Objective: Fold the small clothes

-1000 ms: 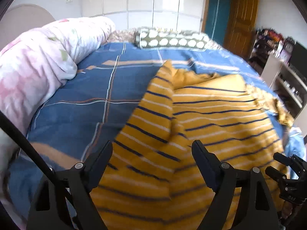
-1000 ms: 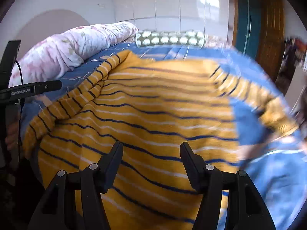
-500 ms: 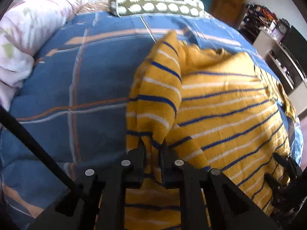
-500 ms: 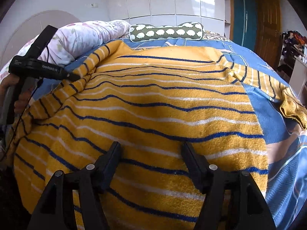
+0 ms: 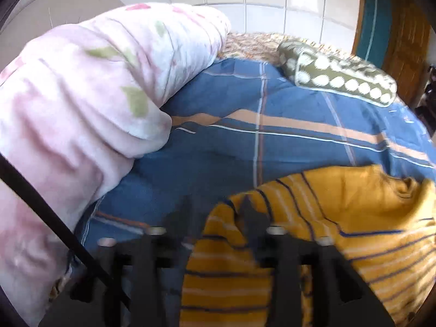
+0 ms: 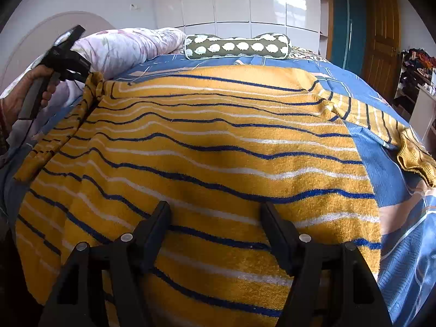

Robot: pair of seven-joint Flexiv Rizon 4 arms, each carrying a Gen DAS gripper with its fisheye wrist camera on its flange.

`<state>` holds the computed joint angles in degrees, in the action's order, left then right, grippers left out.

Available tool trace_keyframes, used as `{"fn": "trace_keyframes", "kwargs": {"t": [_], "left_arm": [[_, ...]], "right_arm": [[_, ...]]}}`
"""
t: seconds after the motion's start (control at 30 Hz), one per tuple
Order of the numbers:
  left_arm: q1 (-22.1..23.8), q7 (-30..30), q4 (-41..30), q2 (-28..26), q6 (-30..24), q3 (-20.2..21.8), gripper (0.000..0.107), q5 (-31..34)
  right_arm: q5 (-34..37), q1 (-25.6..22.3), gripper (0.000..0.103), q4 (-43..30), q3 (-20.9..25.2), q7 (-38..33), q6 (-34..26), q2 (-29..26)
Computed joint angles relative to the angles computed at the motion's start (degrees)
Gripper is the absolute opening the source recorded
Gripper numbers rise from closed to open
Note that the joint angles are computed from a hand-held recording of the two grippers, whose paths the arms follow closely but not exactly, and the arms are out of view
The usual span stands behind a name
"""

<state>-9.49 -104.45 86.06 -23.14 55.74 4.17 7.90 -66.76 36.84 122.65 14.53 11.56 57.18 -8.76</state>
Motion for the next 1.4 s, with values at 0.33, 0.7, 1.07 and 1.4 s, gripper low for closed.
{"fn": "trace_keyframes", "kwargs": {"t": [0.33, 0.7, 1.07, 1.4], "left_arm": [[0.89, 12.11, 30.64, 22.35, 10.28, -4.32, 0.074, -9.13], [0.18, 18.11, 44.68, 27.44, 10.03, -2.90, 0.012, -21.49], [13.92, -11.66, 25.19, 30.82, -6.82, -4.62, 0.013, 17.99], [1.12, 6.41, 41.92, 40.67, 5.27, -0.34, 0.060, -10.92]], "right_arm": [[-2.91, 0.84, 0.074, -0.08, 0.29, 2.90, -2.77, 0.16], [3.71, 7.19, 0.074, -1.95, 6.06, -2.21, -22.04, 3.81], [8.50, 6.37, 0.074, 1.16, 7.15, 1.09, -24.44, 7.43], [9.12, 3.36, 0.074, 5.40, 7.68, 5.70, -18.71, 12.23]]}}
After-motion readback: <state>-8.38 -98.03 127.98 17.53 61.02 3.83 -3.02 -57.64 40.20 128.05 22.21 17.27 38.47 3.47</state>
